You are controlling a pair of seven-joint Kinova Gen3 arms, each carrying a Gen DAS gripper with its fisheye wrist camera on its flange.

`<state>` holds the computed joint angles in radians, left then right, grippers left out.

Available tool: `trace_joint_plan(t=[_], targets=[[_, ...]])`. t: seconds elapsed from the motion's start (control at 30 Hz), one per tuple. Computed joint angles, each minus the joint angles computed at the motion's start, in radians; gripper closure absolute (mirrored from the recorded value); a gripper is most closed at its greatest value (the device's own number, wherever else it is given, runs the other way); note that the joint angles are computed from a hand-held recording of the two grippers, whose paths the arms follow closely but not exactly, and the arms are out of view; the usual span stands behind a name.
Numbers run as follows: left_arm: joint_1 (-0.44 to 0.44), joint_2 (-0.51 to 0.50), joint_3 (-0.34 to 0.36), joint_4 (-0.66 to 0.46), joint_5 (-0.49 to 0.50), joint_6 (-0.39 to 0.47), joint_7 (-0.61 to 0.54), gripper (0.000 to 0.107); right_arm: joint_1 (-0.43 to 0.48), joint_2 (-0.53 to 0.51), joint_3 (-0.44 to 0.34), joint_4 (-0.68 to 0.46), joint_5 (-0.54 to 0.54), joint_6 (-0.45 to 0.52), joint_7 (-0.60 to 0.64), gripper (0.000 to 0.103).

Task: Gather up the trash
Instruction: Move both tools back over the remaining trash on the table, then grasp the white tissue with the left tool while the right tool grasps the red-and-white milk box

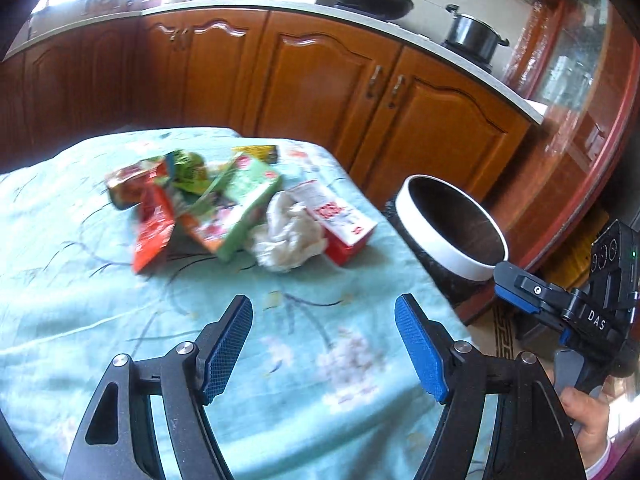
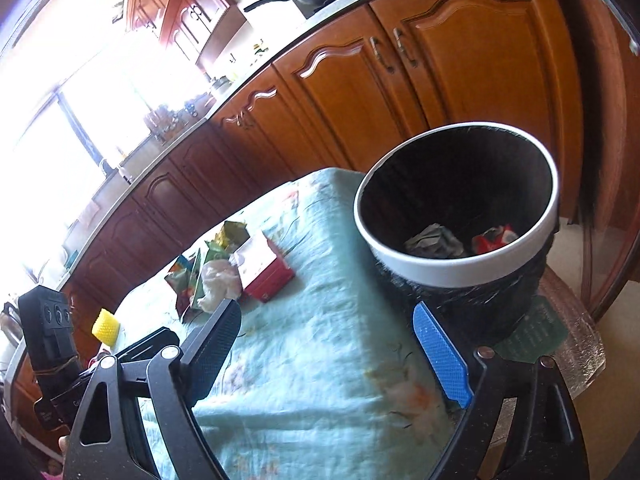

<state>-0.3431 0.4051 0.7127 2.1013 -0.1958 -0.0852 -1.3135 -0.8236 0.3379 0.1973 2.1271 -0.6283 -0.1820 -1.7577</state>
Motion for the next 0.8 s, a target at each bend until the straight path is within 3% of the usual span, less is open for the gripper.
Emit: trace_joint_plan(t=[0.23, 0.43, 0.67, 0.8], targets=[[-0.072, -0.03, 0.034, 0.04, -0.022, -0.011, 0.033, 0.034, -0.076, 0.043, 0.051, -0.061, 0.014, 0.046, 0.023, 0.013], [-0.078, -0.004, 0.038, -0.003, -0.038, 0.026, 0.015, 0.036, -0.108, 0.08, 0.104, -0.135, 0.107, 0.116, 0.006, 0.014], [0.012, 0.061, -0.026, -0.113, 0.025, 0.076, -0.083, 0.041, -0.019, 0.118, 0.05, -0.215, 0.246, 0.193, -0.03, 0.026], [0.114, 0.106, -0.107, -0.201, 0.07, 0.121, -0.135, 0.057, 0.031, 0.135, 0.01, -0.244, 0.308, 0.212, -0.061, 0.028]])
